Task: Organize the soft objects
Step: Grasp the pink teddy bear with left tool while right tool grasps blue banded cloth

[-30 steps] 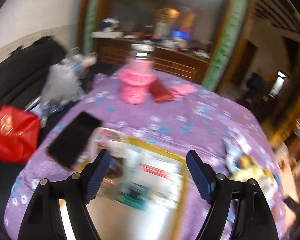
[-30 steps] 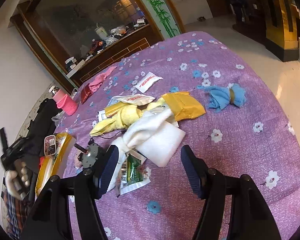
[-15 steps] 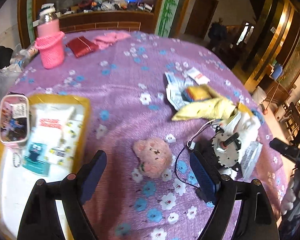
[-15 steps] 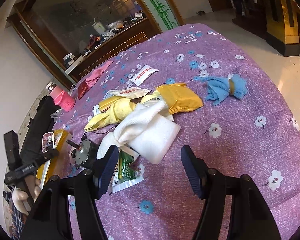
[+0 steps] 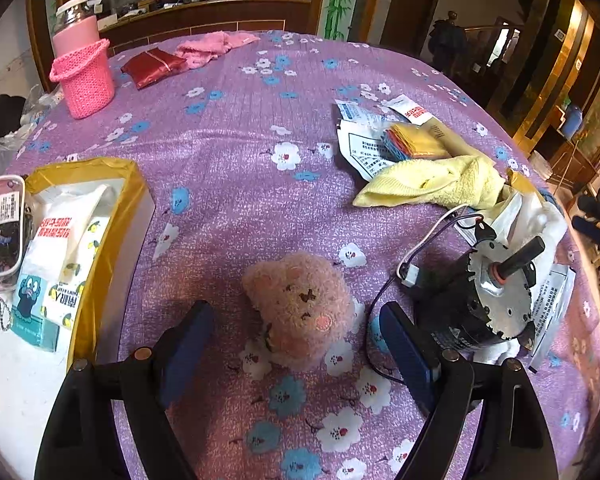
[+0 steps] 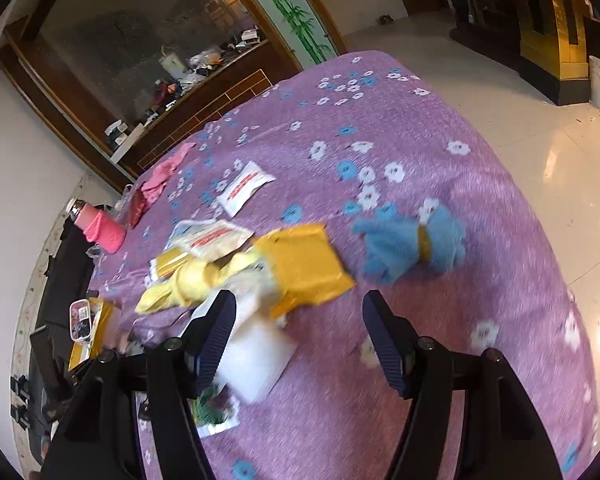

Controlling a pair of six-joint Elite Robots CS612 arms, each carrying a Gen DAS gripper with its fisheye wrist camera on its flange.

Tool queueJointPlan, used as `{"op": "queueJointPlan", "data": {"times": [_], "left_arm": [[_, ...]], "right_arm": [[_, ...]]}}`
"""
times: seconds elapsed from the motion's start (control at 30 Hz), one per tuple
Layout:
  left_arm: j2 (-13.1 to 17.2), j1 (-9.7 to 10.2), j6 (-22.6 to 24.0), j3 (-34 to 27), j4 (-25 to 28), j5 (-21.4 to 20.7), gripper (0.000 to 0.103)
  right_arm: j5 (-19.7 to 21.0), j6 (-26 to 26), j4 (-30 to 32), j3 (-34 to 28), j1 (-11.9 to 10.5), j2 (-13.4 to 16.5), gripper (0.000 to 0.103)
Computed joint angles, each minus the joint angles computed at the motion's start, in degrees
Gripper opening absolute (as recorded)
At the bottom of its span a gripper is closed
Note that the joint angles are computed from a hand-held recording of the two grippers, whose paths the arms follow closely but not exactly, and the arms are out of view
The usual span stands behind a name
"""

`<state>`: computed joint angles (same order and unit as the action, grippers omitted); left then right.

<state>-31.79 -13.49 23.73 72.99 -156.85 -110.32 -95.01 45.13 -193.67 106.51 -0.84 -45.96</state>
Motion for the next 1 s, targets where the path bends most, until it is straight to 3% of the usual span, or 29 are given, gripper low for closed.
{"op": "queueJointPlan", "data": {"times": [0.2, 0.4, 0.47, 0.67, 0.77, 0.83, 0.9, 1.0], "left_arm": [[0.48, 0.07, 1.02, -0.16, -1.54, -0.91, 0.088], [0.92, -0.32, 2.46, 0.33, -3.42, -0.14, 0.088], [0.83, -0.65, 3.03, 0.86, -4.59, 1.11, 0.088], [1.08, -1.20, 2.43, 0.84, -6.05, 2.92, 0.088], [1.07, -1.14, 2.19, 1.34, -7.82, 2.29, 0.076], [0.87, -1.11, 2.86, 1.75, -8.19, 1.47, 0.061], [0.82, -1.18, 2.92, 1.97, -8.61, 1.52, 0.061], [0.89, -1.15, 2.86, 1.87, -8.64, 1.25, 0.061]], "right_arm": [[-4.32, -0.13, 4.09, -0.40, -0.96, -0.28, 0.065], [-10.56, -3.17, 12.09, -3.41, -0.46, 1.17, 0.066], [-11.45, -3.62, 12.32, -4.03, -0.52, 1.73, 0.072], [-15.52, -7.96, 15.92, -6.51, 0.12, 2.72, 0.078], [-12.45, -8.02, 10.89, -4.63, -0.80, 2.22, 0.078], [-8.78, -4.70, 5.01, -2.12, -2.12, 1.66, 0.079], [-7.32, -2.21, 3.01, -0.61, -3.15, 1.22, 0.079], [-8.19, -3.45, 6.58, -0.82, -3.29, 0.98, 0.079]]}}
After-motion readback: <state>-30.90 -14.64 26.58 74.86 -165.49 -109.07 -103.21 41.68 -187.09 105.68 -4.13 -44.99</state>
